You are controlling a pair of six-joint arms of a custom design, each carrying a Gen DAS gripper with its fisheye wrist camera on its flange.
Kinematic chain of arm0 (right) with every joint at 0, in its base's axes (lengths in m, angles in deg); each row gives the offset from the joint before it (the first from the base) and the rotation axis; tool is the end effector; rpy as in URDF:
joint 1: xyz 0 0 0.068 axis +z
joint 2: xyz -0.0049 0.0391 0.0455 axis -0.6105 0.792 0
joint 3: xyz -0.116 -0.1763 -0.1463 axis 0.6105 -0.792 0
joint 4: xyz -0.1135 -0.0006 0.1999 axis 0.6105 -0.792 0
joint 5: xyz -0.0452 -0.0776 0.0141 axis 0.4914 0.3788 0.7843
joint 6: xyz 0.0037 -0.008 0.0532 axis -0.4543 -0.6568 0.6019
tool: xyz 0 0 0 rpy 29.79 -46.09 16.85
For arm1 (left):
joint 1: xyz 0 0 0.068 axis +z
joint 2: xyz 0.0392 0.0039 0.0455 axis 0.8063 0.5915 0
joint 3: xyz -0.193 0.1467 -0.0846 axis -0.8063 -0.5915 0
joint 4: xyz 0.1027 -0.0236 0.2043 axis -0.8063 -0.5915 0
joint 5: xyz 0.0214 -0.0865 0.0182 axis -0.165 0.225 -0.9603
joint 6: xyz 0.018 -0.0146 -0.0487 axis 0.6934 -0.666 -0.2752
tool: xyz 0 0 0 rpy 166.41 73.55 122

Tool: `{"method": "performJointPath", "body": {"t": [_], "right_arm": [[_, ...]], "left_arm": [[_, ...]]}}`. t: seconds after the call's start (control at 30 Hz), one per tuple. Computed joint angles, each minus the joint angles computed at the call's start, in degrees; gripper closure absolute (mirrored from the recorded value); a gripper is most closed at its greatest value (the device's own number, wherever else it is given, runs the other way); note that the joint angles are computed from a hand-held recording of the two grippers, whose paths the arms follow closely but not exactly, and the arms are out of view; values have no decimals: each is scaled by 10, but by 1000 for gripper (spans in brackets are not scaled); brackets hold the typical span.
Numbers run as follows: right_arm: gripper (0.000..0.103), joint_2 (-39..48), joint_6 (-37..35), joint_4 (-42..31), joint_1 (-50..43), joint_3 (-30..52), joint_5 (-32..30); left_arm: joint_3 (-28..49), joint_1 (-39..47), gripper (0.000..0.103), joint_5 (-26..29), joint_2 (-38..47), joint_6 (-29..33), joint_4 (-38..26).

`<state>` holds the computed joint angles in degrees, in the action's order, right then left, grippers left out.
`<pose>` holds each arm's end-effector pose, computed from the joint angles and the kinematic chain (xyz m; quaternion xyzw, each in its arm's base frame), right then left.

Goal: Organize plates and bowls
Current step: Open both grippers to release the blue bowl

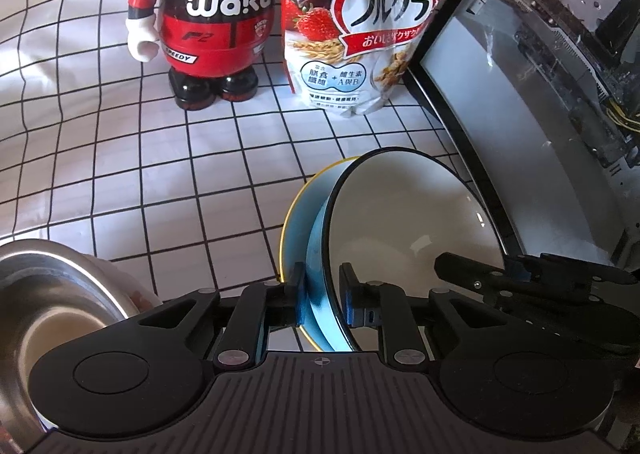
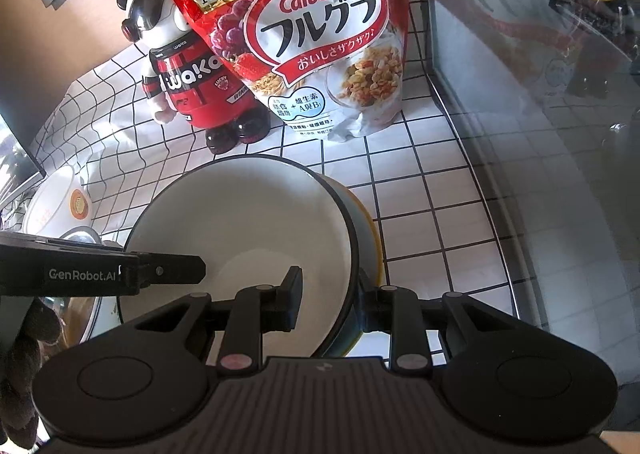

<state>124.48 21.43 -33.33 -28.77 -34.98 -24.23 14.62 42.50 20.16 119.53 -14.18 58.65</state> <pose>0.2316 0.0426 0.1204 -0.0469 0.9386 0.1279 0.3170 0.2815 -0.0626 0.1311 0.0076 0.9673 -0.1379 0.2128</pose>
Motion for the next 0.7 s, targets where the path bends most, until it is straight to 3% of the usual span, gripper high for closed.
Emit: {"method": "performJointPath", "body": {"t": [0.47,0.7], "right_arm": [[76,-6,-3,4,-15,-8,-20],[76,-6,4,8,-9,-12,-17]], "left_arm": [[45,11,83,12,27,11,-48],[67,-2,81,-7,21,52,-94]]}}
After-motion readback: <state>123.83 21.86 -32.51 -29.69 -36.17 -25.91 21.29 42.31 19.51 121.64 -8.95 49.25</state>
